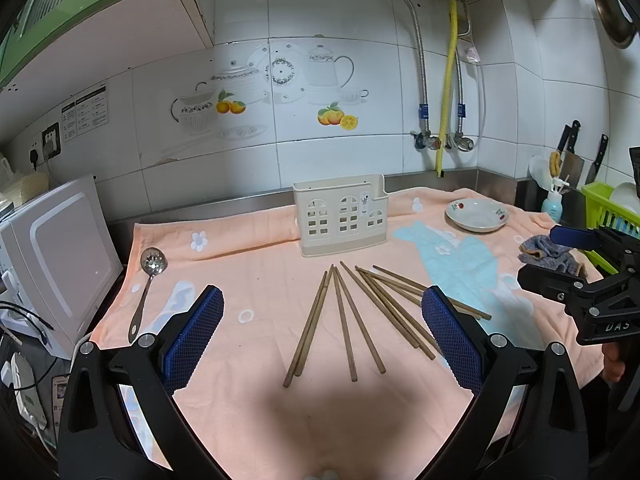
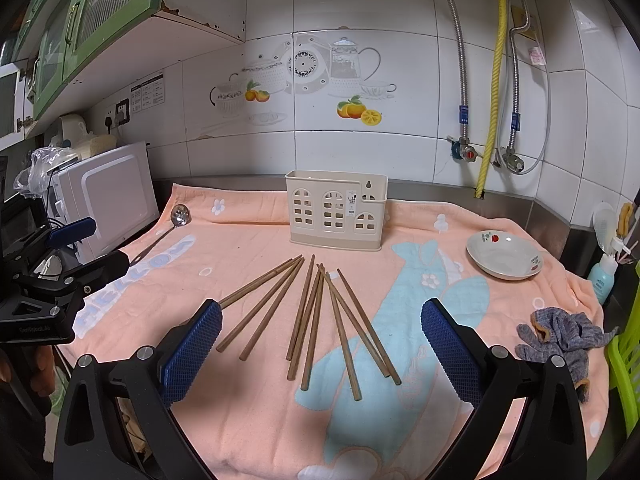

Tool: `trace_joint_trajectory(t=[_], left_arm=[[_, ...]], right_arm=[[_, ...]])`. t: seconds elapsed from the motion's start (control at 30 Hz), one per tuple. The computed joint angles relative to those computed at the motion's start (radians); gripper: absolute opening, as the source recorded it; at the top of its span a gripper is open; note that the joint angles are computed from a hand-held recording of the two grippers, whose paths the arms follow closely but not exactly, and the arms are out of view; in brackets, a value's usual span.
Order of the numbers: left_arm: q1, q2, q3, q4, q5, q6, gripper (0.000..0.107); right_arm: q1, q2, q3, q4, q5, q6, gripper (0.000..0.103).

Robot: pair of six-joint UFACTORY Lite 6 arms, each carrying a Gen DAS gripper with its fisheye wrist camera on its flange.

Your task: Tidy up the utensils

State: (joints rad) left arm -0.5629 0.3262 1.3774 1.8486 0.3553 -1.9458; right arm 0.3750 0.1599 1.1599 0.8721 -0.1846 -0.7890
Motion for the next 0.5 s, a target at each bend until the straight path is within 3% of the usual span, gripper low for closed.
trace_joint_trajectory(t=[0.5], left_arm=[[-0.007,0.0,-0.004,-0.002,0.003,-0.001,0.098]], right_arm=[[0.002,0.001,0.001,0.005,-0.002,-0.004,0.097]])
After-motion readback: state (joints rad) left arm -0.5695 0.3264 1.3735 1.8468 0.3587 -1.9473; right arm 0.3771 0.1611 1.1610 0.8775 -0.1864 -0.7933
